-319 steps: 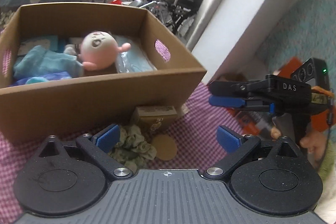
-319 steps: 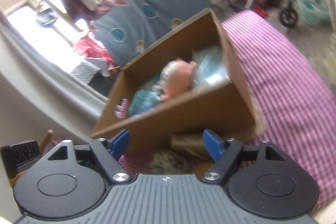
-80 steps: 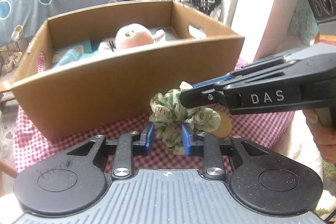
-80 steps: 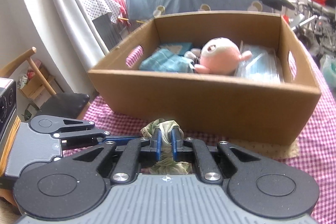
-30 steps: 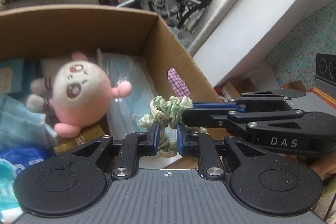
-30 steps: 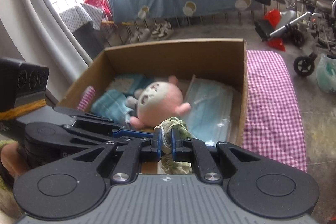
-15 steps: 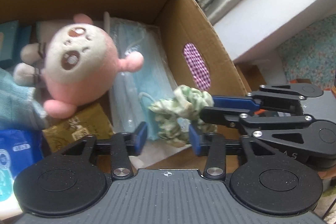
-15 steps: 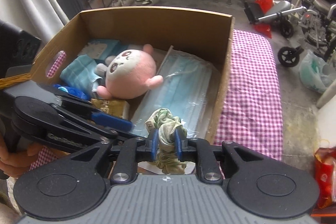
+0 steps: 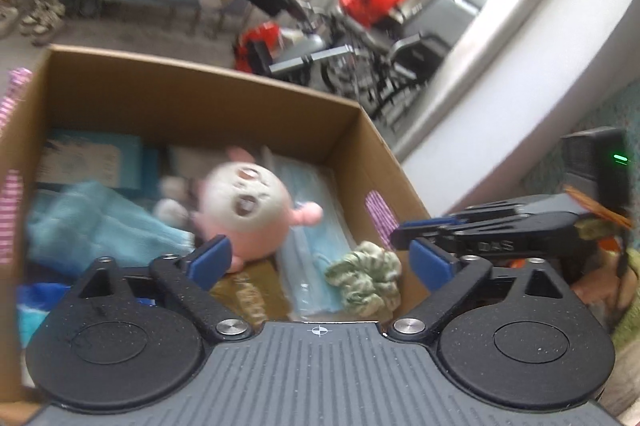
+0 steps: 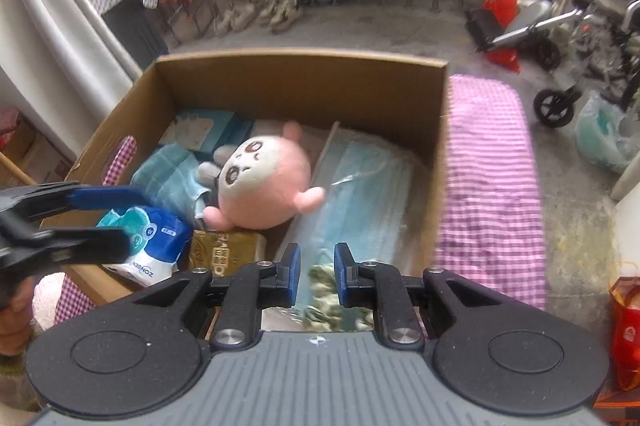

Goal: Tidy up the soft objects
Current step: 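Lower the scrunchie into the box beside the mask pack and open both grippers, then withdraw both grippers from the box toward the white tape roll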

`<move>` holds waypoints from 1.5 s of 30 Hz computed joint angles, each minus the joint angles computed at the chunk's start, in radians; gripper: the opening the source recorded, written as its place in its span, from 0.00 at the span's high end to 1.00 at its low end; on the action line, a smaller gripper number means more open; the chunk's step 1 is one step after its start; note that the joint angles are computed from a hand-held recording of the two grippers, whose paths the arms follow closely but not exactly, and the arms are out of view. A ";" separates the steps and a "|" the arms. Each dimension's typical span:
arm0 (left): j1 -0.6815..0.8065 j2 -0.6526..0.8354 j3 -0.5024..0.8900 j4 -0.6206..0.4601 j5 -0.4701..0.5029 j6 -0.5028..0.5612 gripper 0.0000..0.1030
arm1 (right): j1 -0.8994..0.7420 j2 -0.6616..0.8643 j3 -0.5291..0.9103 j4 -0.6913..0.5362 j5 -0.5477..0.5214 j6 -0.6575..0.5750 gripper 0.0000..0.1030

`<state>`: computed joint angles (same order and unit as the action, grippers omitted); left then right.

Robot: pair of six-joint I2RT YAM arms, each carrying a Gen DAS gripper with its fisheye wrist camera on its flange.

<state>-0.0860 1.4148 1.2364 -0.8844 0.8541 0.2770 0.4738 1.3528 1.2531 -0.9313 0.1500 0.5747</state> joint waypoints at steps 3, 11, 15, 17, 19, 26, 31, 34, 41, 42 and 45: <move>0.076 -0.019 0.000 -0.049 0.037 0.055 0.03 | -0.047 0.137 0.075 -0.023 -0.090 -0.001 0.81; 0.233 0.004 0.001 -0.130 0.127 0.216 0.01 | -0.077 0.400 0.239 -0.136 -0.047 -0.016 0.81; 0.263 0.006 -0.036 -0.078 0.123 0.233 0.01 | -0.073 0.429 0.256 -0.182 -0.081 -0.009 0.81; 0.277 0.005 -0.054 -0.051 0.120 0.227 0.01 | -0.070 0.424 0.239 -0.184 -0.126 -0.001 0.81; 0.289 0.022 -0.051 -0.060 0.134 0.236 0.01 | -0.057 0.423 0.228 -0.194 -0.133 0.015 0.81; 0.329 0.017 -0.058 -0.076 0.164 0.265 0.01 | -0.038 0.388 0.205 -0.182 -0.157 0.045 0.81; 0.379 -0.024 -0.057 -0.141 0.187 0.322 0.01 | 0.017 0.213 0.138 -0.119 -0.094 0.084 0.80; 0.404 -0.050 -0.056 -0.199 0.191 0.374 0.01 | 0.109 0.059 0.088 -0.096 -0.008 0.148 0.60; 0.392 -0.069 -0.056 -0.431 0.152 0.635 0.01 | 0.453 -0.213 -0.046 -0.014 0.270 0.412 0.41; 0.371 -0.075 -0.066 -0.444 0.128 0.652 0.01 | 0.508 -0.242 -0.077 0.004 0.302 0.461 0.40; 0.284 -0.126 -0.140 -0.385 0.039 0.603 0.01 | 0.635 -0.304 -0.178 0.064 0.368 0.603 0.41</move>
<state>0.1985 1.2888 1.0964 -1.2693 0.8927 0.8800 1.1085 1.0490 1.0747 -0.8677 0.5182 1.1775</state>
